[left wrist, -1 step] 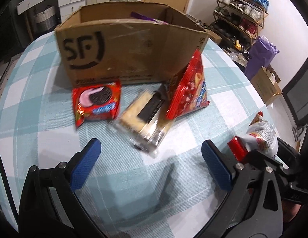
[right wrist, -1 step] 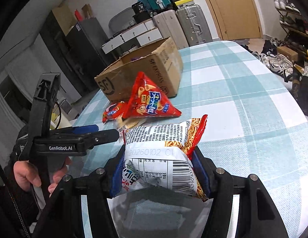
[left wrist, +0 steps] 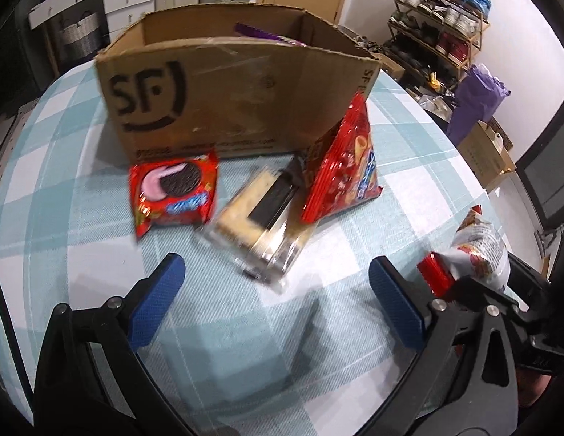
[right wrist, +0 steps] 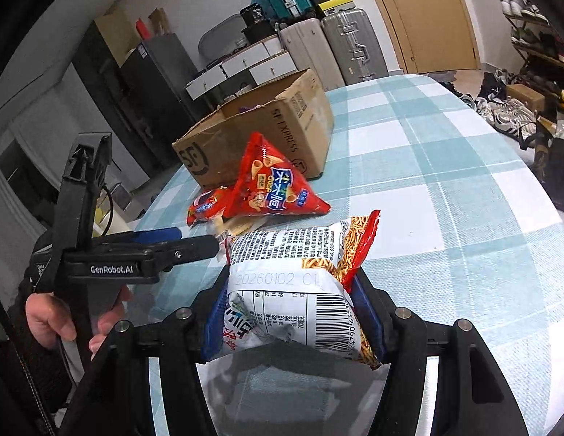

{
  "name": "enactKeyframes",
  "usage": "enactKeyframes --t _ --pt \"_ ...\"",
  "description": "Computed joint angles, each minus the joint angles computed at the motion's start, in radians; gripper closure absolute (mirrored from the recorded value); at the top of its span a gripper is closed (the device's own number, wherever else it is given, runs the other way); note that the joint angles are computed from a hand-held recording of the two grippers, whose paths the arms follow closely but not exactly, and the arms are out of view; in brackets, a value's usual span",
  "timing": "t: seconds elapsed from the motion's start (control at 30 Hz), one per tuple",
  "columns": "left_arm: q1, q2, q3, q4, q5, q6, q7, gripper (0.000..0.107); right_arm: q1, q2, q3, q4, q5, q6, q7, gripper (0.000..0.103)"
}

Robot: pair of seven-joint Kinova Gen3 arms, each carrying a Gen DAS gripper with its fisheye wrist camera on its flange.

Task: Organize snacks
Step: 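Lift the white-red bag with the right tool and move the left tool toward the cracker packet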

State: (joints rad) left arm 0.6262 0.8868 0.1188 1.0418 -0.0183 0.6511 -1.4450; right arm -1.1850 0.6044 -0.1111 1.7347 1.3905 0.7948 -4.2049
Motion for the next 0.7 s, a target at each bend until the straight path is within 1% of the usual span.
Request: enactKeyframes --t 0.13,0.27,0.37,0.47,0.63,0.7 --pt "-0.004 0.058 0.012 -0.113 0.004 0.082 -0.024 0.007 -0.003 -0.005 -0.001 0.020 0.020 0.005 -0.035 0.041" --pt "-0.007 0.112 0.016 -0.212 0.017 0.148 -0.053 0.011 -0.001 -0.009 -0.010 0.029 0.029 0.019 -0.049 0.040" --pt "-0.007 0.151 0.012 -0.289 0.027 0.196 -0.067 0.011 0.002 -0.011 -0.017 0.033 0.032 0.027 -0.056 0.040" --pt "-0.002 0.177 0.001 -0.343 0.027 0.227 -0.080 0.011 0.006 -0.013 -0.021 0.039 0.035 0.030 -0.069 0.040" --pt "-0.011 0.213 0.006 -0.411 0.047 0.274 -0.114 0.011 0.015 -0.013 -0.027 0.047 0.047 0.028 -0.093 0.040" --pt "-0.014 0.220 0.007 -0.419 0.055 0.273 -0.128 0.011 0.021 -0.011 -0.029 0.046 0.048 0.022 -0.093 0.040"
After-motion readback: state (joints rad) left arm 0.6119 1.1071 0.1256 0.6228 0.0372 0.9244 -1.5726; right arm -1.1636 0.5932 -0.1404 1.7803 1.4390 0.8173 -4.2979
